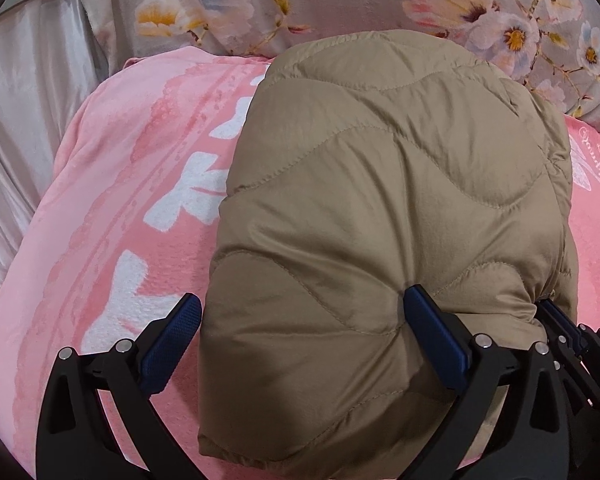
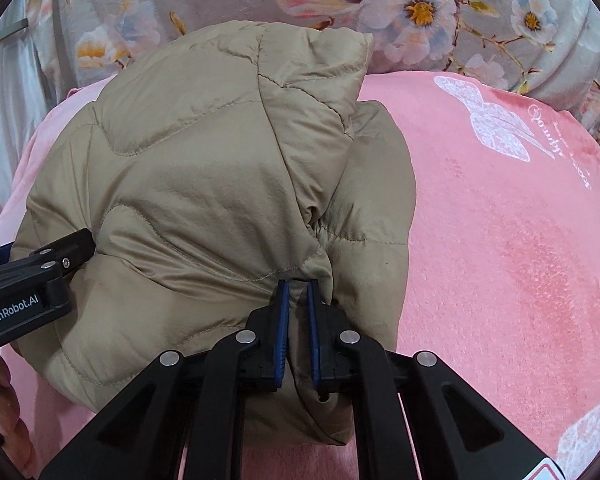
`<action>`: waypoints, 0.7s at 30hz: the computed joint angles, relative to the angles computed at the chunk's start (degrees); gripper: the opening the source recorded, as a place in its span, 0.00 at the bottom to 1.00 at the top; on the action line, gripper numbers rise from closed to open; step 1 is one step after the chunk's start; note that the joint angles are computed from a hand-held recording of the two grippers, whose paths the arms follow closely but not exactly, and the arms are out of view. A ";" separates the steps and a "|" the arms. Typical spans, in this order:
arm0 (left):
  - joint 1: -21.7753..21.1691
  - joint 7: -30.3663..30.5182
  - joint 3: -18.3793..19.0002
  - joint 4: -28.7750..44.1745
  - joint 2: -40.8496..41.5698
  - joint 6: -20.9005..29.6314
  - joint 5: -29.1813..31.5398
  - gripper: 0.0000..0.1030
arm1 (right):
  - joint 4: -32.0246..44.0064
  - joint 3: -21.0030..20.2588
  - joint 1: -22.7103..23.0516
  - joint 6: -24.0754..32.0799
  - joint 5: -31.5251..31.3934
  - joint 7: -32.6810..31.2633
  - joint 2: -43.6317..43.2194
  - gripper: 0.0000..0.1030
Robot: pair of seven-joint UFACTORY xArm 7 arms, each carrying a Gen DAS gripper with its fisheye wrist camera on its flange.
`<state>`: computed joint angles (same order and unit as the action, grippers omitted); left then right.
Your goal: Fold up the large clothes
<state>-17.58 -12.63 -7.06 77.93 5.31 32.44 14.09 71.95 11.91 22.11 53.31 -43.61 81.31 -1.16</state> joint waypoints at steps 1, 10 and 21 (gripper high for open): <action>0.05 0.17 0.00 0.06 0.16 -0.14 -0.22 0.96 | -0.15 0.02 0.01 -0.12 -0.53 0.38 0.05 0.06; -0.27 -0.42 0.21 -0.35 0.66 -1.56 1.10 0.96 | -0.87 -0.40 -0.31 -1.73 -1.51 1.51 0.15 0.06; 1.99 6.11 -0.27 -6.12 -3.92 -5.40 -10.12 0.96 | -5.87 1.90 -1.82 -3.49 -3.30 5.29 -5.68 0.22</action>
